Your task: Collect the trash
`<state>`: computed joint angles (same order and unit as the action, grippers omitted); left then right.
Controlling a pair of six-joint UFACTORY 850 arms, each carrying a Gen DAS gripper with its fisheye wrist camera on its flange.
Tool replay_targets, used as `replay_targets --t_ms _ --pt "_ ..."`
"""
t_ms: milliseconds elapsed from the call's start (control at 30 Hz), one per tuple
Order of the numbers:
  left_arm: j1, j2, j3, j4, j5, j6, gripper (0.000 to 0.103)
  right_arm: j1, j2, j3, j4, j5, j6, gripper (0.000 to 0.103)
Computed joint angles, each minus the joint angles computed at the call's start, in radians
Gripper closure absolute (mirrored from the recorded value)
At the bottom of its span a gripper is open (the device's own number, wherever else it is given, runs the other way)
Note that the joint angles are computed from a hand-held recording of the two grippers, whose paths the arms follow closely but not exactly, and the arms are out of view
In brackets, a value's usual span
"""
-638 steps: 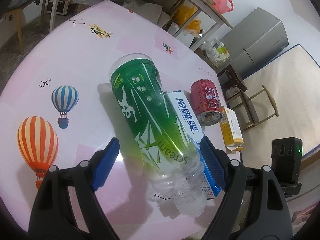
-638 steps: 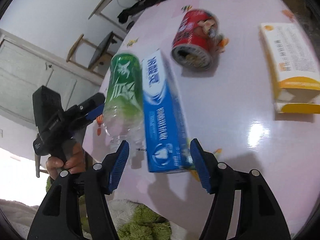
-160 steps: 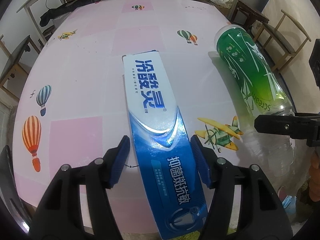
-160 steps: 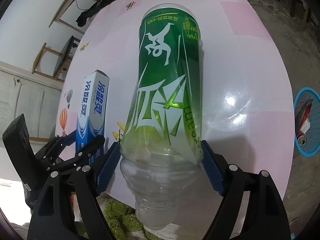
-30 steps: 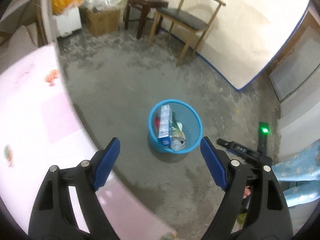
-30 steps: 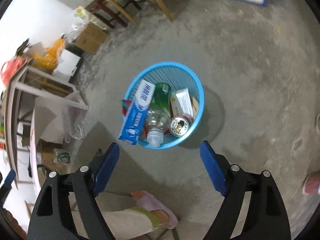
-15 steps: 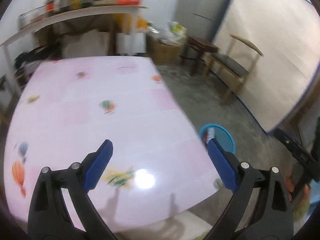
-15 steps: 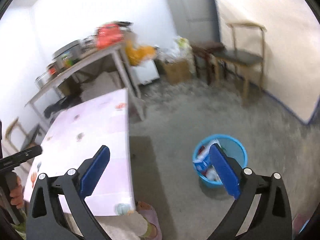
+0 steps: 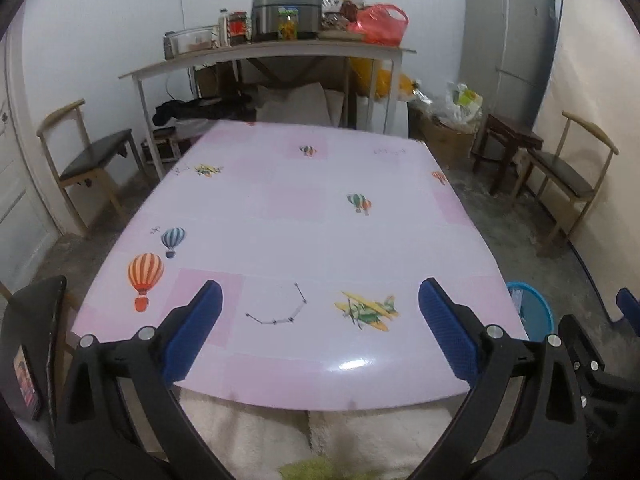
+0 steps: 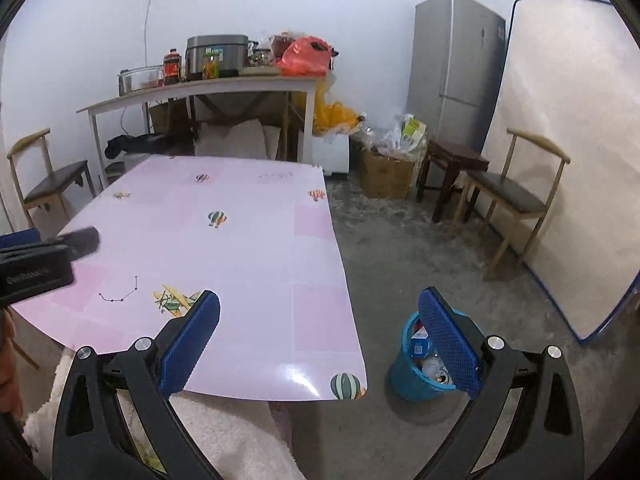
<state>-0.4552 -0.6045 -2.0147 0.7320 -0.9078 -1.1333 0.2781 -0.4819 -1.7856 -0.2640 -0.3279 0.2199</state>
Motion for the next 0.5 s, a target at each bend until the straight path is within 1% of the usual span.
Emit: replay_targets --t_ms 33,100,200,267,333,433,500 --pt "0.006 -0.013 -0.026 -0.05 -0.006 0.045 0.008 0.004 0.004 0.004 -0.049 -0.001 0.05 0.006" --pt "0.01 -0.028 -0.052 -0.104 -0.004 0.088 0.008 0.008 0.013 0.012 -0.149 -0.005 0.148 0.006" --pt "0.001 -0.038 -0.051 -0.113 -0.008 0.054 0.008 0.01 0.006 -0.002 -0.19 -0.056 0.196 0.006" --pt "-0.003 -0.045 -0.049 -0.164 -0.004 0.067 0.008 0.005 0.0 -0.009 -0.173 -0.096 0.195 0.006" --pt "-0.012 -0.055 -0.05 -0.197 -0.009 0.099 0.008 -0.006 -0.016 -0.032 -0.122 -0.155 0.168 0.006" --pt "-0.019 -0.071 -0.063 -0.233 -0.021 0.143 0.008 -0.026 -0.032 -0.043 -0.047 -0.199 0.115 0.006" --pt "-0.021 -0.072 -0.061 -0.243 -0.018 0.145 0.008 -0.038 -0.047 -0.061 -0.008 -0.233 0.091 0.006"
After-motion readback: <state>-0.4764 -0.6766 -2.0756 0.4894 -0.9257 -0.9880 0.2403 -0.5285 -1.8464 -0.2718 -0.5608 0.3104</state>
